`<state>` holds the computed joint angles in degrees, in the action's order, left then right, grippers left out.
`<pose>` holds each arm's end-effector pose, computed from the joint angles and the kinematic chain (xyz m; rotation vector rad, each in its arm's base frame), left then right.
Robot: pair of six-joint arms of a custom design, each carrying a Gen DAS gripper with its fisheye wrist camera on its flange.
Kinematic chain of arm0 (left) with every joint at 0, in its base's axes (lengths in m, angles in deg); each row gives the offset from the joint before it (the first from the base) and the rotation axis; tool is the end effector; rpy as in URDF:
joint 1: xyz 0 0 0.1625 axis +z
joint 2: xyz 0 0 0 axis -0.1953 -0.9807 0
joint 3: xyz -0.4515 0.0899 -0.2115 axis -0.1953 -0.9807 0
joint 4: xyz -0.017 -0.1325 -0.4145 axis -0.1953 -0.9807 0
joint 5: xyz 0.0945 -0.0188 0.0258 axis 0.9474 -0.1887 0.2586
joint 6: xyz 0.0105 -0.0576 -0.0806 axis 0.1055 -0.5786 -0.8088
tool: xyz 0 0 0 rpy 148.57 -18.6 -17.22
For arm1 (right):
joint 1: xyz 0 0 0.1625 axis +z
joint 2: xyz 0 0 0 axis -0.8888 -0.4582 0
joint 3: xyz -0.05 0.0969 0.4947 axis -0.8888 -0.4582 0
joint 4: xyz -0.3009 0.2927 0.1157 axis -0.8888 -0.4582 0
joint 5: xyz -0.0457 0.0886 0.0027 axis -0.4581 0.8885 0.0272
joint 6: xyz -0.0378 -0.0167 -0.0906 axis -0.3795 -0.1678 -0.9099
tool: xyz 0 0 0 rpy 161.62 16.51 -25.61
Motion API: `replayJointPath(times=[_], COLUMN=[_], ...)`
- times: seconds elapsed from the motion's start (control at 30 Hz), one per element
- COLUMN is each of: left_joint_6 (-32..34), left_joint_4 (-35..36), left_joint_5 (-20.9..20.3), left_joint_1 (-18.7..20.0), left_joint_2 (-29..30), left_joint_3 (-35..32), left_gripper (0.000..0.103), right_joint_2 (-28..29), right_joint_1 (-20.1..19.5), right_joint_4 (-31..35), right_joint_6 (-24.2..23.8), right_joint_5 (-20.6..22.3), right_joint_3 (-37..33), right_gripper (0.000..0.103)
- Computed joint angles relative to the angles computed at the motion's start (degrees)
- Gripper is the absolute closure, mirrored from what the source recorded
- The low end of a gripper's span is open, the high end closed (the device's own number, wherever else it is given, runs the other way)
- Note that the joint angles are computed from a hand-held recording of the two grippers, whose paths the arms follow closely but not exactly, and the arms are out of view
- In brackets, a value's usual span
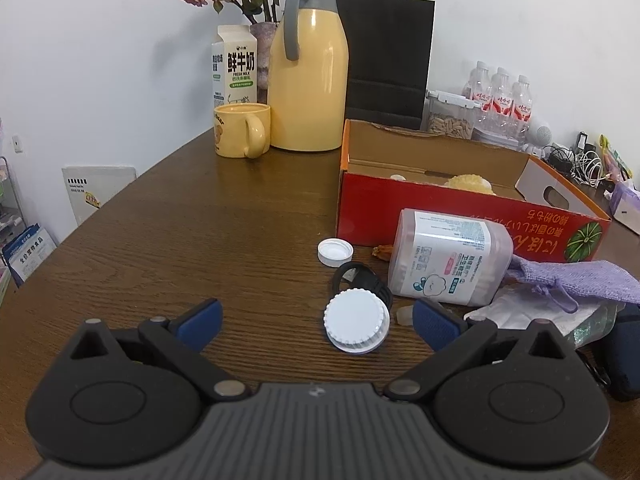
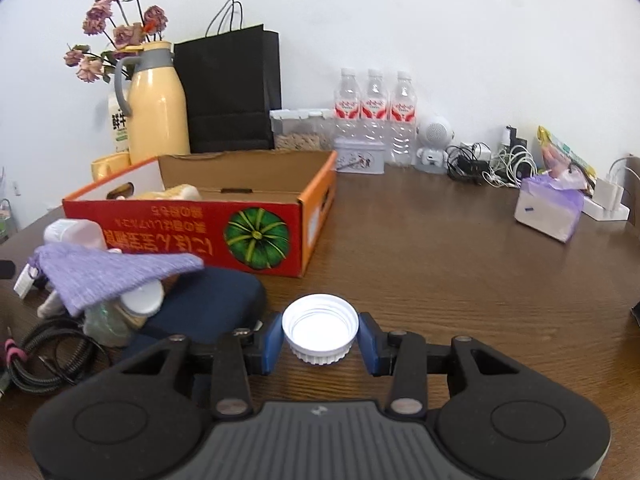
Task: Organize objects
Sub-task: 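Move the right gripper to the white bottle cap and grasp it, then grasp the large white cap with the left gripper while the right gripper holds its cap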
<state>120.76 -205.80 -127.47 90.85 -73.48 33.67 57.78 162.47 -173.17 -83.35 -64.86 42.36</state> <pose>0.0321 -0.7460 0.2369 0.8077 2.3008 -1.0201 0.1728 -0.5995 -0.0022 0.1940 -1.9677 1.2808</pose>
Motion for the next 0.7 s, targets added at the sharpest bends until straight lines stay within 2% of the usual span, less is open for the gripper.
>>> replayJointPath(times=[0.37, 0.5, 0.6, 0.67, 0.7], left_joint_6=[0.3, -0.9, -2.4, -3.0, -3.2], left_joint_4=[1.1, 2.9, 4.0, 4.5, 5.1], left_joint_5=[-0.8, -1.3, -1.7, -2.4, -2.4], left_joint_1=[-0.1, 0.2, 0.5, 0.7, 0.8], left_joint_2=[1.8, 2.0, 1.9, 1.8, 1.7], left_joint_3=[-1.8, -2.4, -2.9, -3.0, -3.1], left_gripper=[0.001, 0.017, 0.019, 0.027, 0.036], right_joint_2=[1.8, 1.9, 1.9, 1.9, 1.9], right_joint_1=[0.8, 0.8, 0.8, 0.8, 0.9], right_joint_4=[-2.4, -2.3, -2.3, -2.0, -1.9], right_joint_6=[-2.3, -2.4, -2.3, -2.1, -2.2], right_joint_5=[0.4, 0.1, -0.1, -0.2, -0.3], right_joint_3=[-2.2, -2.5, -2.5, -2.6, -2.7], right_gripper=[0.064, 0.064, 0.064, 0.064, 0.064])
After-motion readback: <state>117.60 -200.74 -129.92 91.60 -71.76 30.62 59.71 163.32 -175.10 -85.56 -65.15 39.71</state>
